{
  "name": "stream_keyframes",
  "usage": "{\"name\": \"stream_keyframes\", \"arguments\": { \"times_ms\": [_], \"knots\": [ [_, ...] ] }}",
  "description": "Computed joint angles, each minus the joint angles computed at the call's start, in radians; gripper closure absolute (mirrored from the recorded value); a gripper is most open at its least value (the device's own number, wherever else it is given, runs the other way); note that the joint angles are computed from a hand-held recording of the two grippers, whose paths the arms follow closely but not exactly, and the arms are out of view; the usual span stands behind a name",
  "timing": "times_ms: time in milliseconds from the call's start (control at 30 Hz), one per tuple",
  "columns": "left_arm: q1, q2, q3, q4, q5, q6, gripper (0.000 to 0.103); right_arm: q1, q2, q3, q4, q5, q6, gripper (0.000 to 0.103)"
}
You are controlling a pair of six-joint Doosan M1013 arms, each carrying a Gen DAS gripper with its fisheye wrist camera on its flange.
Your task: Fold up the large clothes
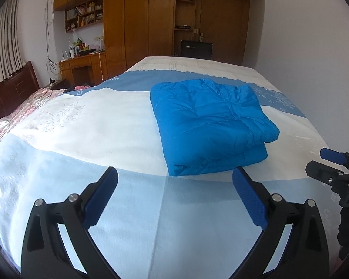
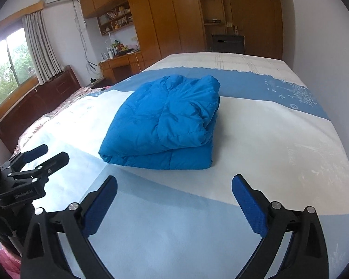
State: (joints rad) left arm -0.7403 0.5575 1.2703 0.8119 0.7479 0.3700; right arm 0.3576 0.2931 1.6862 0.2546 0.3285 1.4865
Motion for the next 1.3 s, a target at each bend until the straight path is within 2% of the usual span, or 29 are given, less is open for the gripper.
{"name": "stream_keyframes", "arguments": {
  "times_ms": [433,1300],
  "knots": [
    [-0.019,-0.040,0.059,0.076,0.013,-0.066,0.005,0.017,-0.020,0.026,-0.092,-0.013,0.096,0.004],
    [-0.023,-0.047,0.071,0.077,0.005,-0.043,0.005,0.015,-0.016,0.022,-0.004,-0.013,-0.011,0.004]
  ]
}}
